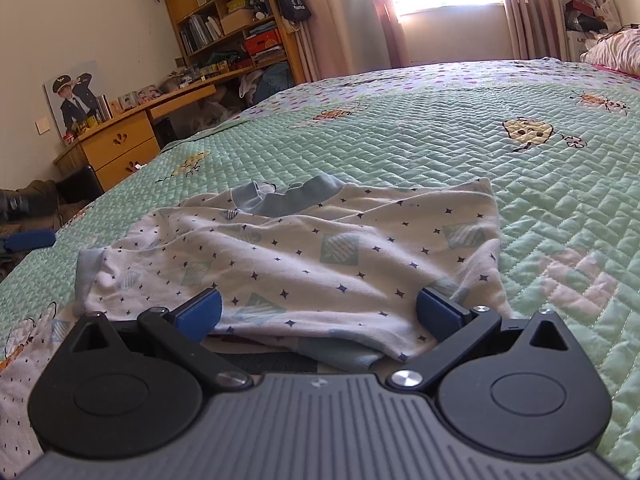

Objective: Fold clothes

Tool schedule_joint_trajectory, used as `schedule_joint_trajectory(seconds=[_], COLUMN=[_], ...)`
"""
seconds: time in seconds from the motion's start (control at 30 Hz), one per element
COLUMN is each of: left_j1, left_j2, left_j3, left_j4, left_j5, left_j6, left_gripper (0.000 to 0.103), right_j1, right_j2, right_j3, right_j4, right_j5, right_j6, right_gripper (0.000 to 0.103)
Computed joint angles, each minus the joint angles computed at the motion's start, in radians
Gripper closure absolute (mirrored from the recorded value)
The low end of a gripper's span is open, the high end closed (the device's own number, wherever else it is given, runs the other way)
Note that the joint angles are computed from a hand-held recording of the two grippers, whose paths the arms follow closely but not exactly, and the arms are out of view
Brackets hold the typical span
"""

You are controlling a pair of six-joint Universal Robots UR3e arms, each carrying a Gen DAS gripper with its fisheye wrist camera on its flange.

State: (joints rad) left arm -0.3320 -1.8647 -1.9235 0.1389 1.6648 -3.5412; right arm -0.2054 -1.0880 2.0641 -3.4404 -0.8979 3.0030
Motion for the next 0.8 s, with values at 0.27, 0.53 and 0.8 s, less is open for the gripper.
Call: schedule_joint_trajectory(seconds=[0.27,0.53,0.8], left_j1=[0.023,0.168,0.151], left_j2=[-0.057,0.013,-0.113], left_j3=[0.025,-0.208,-0.024], left_j4=[-0.131,0.294,0.074], left_j5=[-0.144,-0.254,-0.353], left_j6=[-0.055,-0.235,-0.209], left_gripper=[0.001,0.003,0.001], right_j1=[-0.002,0.004,-0.139], right_j2=[0.002,-0.001,-0.055], right_j3=[0.005,0.001,0.092], right_j4=[-0.008,-0.002,-0.034], right_j5=[0.003,-0.006,0.210], right_j6=[0.003,0.000,0.072], right_gripper=[0.000,0.000,0.000])
